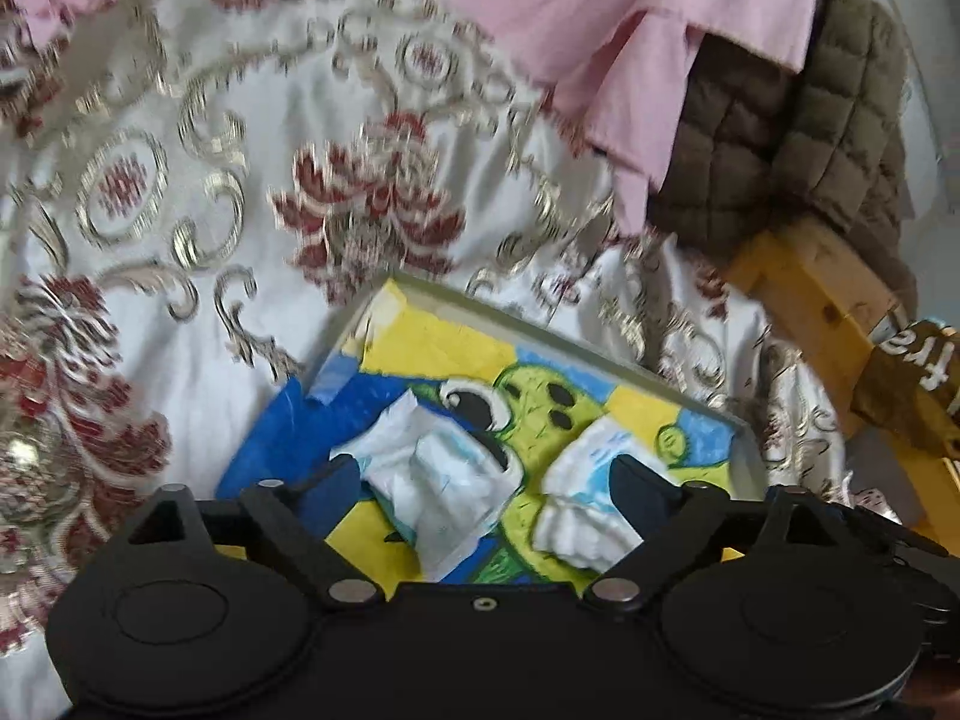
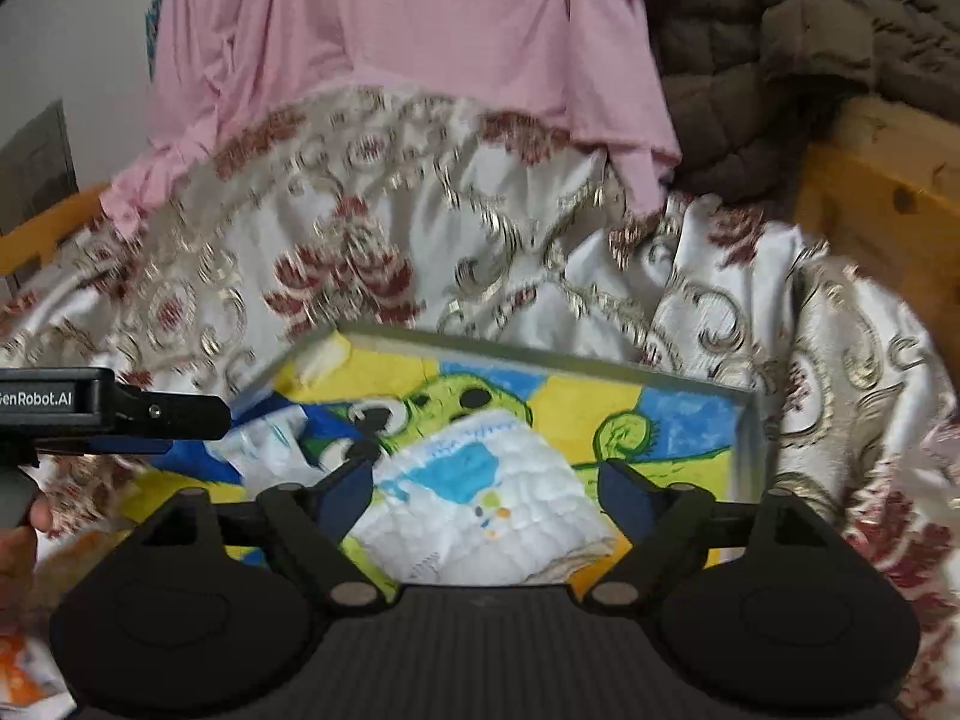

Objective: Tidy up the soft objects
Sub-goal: 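Carry both packets over the cartoon tray and open both tools to drop them, then lift both tools away from the tray back toward the pile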

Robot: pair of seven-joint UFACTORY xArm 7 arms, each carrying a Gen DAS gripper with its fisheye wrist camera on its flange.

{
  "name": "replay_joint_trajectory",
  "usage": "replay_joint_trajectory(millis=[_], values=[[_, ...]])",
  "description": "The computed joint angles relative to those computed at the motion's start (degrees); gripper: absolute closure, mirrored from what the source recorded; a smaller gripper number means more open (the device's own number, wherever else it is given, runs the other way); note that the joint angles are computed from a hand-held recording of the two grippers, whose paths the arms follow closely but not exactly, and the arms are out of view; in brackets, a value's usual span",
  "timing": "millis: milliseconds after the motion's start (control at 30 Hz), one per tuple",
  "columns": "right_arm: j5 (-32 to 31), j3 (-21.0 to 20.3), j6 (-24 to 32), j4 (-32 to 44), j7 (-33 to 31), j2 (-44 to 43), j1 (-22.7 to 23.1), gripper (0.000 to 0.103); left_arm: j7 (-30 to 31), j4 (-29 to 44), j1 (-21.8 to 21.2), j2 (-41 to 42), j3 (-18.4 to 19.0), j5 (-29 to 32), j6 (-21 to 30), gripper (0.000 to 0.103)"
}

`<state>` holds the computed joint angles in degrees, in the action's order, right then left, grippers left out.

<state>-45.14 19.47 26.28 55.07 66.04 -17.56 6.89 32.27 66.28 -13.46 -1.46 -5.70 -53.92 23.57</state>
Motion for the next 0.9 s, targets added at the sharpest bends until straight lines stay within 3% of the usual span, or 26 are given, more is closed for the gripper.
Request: replay_joint_trajectory(millis=[300, 567, 900], values=[[8.62, 3.43, 4.90, -3.56, -5.86, -15.82, 2.62, 0.000, 4.33, -12.08, -4.68, -19.45, 4.27, -2.89, 1.13, 0.002], [17.38, 10.13, 13.27, -2.10, -8.65, -29.33, 2.59, 0.000, -4.46, -24.75, -5.24, -41.49, 3.76, 6.47, 0.39, 0.001], [24.61, 20.99, 23.88, 3.35, -10.85, -39.85, -2.01, 0.000, -15.29, -34.97, -1.28, -65.63, 2.29, 20.36, 6.29, 0.001]])
